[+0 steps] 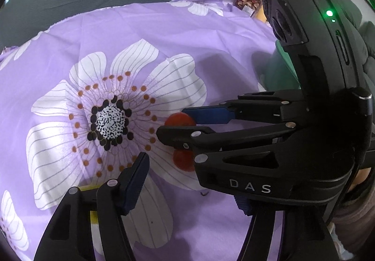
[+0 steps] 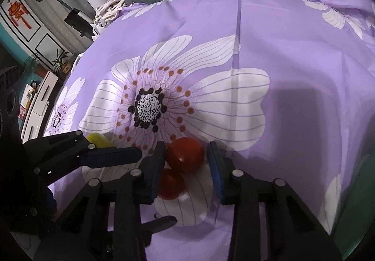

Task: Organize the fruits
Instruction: 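Close the right tool on a cherry tomato while the left tool grasps the other, then lift both cherry tomatoes and carry them over the green bowl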

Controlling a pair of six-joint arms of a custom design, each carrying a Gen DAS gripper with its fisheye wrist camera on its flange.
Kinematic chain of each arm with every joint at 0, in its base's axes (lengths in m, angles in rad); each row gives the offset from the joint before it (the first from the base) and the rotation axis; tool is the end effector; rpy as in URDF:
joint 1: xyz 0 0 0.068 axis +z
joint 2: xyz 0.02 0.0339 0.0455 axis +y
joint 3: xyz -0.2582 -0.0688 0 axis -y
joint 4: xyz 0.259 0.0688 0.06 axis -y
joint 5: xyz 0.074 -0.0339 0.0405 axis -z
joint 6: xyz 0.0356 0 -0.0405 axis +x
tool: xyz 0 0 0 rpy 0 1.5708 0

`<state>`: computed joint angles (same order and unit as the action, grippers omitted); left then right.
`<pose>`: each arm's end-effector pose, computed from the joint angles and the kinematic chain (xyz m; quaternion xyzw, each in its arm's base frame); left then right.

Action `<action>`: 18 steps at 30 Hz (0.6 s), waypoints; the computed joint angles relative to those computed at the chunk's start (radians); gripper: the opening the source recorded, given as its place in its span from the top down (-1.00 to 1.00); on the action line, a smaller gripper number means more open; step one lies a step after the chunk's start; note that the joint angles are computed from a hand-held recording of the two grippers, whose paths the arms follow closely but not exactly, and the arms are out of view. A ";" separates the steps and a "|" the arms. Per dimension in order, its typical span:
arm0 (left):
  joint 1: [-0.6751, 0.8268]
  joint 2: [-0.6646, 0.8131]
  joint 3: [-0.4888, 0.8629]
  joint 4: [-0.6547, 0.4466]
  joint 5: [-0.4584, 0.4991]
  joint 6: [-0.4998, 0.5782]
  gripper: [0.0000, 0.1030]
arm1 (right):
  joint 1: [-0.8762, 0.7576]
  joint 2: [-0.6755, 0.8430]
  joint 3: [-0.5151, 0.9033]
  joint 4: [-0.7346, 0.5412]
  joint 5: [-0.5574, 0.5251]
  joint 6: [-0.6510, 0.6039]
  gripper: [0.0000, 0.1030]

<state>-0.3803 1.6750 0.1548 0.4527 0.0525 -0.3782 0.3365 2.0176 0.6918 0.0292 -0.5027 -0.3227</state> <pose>0.1597 -0.0658 0.0187 0.0076 0.9682 -0.1158 0.2218 0.2597 0.1090 0.0084 -0.3427 0.8968 0.2473 0.1307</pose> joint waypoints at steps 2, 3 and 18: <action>-0.001 0.015 0.014 -0.001 0.005 0.007 -0.08 | -0.007 0.000 -0.001 0.004 -0.003 0.001 0.36; -0.007 0.023 0.023 -0.002 0.002 0.008 -0.04 | -0.013 0.000 -0.002 0.005 -0.003 -0.001 0.37; -0.062 0.118 0.081 -0.017 -0.068 -0.019 0.35 | -0.146 -0.191 -0.139 0.032 -0.058 -0.017 0.36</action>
